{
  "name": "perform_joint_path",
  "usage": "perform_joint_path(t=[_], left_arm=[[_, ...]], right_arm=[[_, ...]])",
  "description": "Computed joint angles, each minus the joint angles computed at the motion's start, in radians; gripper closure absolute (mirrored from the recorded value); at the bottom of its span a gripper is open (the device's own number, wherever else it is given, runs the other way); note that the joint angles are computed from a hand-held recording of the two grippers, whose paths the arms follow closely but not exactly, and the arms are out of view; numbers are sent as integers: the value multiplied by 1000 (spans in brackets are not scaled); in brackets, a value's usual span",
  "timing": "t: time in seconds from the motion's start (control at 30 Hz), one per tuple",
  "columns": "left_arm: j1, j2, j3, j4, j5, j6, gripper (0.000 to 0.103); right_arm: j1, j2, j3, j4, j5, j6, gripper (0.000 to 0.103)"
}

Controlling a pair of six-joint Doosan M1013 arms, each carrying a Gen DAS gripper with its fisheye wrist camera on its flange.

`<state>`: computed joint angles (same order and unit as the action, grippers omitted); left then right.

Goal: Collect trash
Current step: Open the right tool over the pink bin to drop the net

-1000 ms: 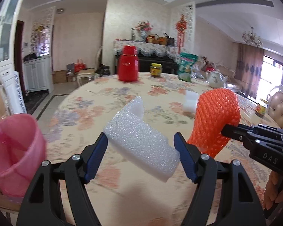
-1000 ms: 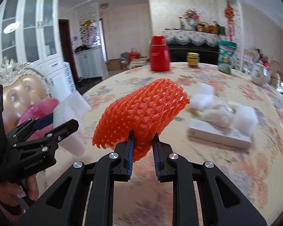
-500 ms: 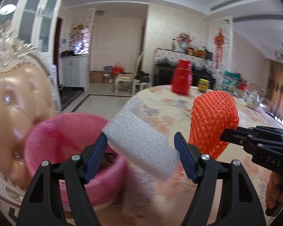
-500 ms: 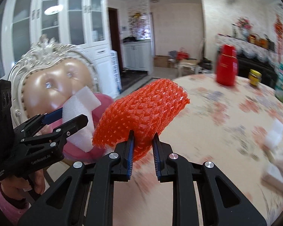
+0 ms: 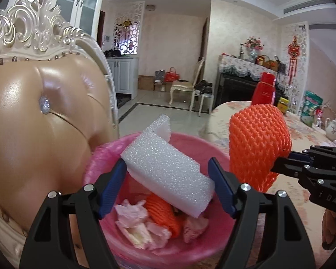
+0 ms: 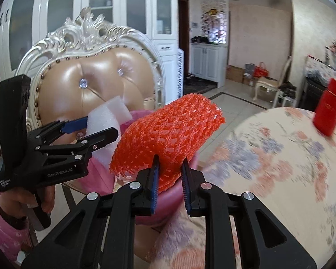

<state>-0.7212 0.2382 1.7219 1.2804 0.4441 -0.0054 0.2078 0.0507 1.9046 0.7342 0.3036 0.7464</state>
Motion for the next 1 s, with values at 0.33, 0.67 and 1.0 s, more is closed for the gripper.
perform_joint_path(t=[0.33,0.67,1.0], left_arm=[[5,2,4,31,74,-27,12],[-65,-20,24,51,106,-88,5],[-166,39,-57,-65,-3,98,5]], right_arm=[[-1,33,-18,60,34,-108,38],[-57,-103,116,3,-62,-14,35],[-150,-267,269,-650,-148,687,19]])
